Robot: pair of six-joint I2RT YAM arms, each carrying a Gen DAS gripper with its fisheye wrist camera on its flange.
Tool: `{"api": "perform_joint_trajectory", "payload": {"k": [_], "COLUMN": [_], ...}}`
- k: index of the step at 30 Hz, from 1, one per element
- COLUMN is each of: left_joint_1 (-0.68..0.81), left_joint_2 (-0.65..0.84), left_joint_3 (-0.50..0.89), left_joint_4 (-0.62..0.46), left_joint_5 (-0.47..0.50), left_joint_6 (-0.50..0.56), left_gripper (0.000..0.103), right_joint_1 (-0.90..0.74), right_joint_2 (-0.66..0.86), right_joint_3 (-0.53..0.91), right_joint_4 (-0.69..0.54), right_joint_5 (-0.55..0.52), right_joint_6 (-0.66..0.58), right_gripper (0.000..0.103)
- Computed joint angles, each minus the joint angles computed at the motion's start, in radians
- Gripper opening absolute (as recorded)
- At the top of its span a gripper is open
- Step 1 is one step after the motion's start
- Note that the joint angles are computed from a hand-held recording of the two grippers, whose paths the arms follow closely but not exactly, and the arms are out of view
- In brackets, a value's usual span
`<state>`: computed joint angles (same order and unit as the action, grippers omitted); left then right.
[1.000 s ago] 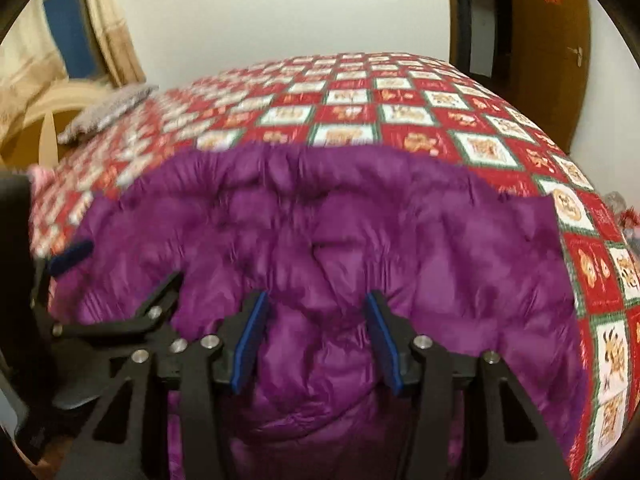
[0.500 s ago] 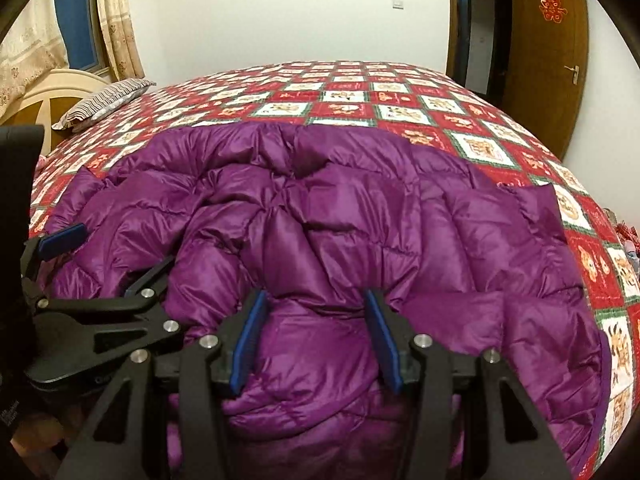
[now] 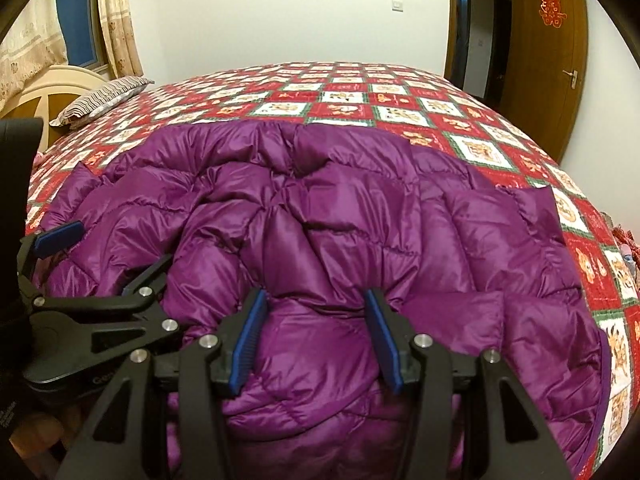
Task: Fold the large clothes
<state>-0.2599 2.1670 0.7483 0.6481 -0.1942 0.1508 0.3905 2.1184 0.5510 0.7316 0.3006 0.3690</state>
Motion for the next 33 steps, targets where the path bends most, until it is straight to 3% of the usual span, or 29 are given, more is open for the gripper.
{"api": "perform_joint_trajectory", "payload": {"k": [33], "left_joint_1": [-0.006], "left_joint_2": [0.001], "left_joint_3": [-0.006], "left_joint_4": [0.01], "left_joint_5": [-0.008], "left_joint_6": [-0.002], "left_gripper": [0.102], "right_joint_1": [0.016], "right_joint_2": [0.004], "right_joint_3": [0.014], "right_joint_4": [-0.018], "right_joint_5": [0.017], "right_joint_6": [0.008], "right_gripper": [0.055]}}
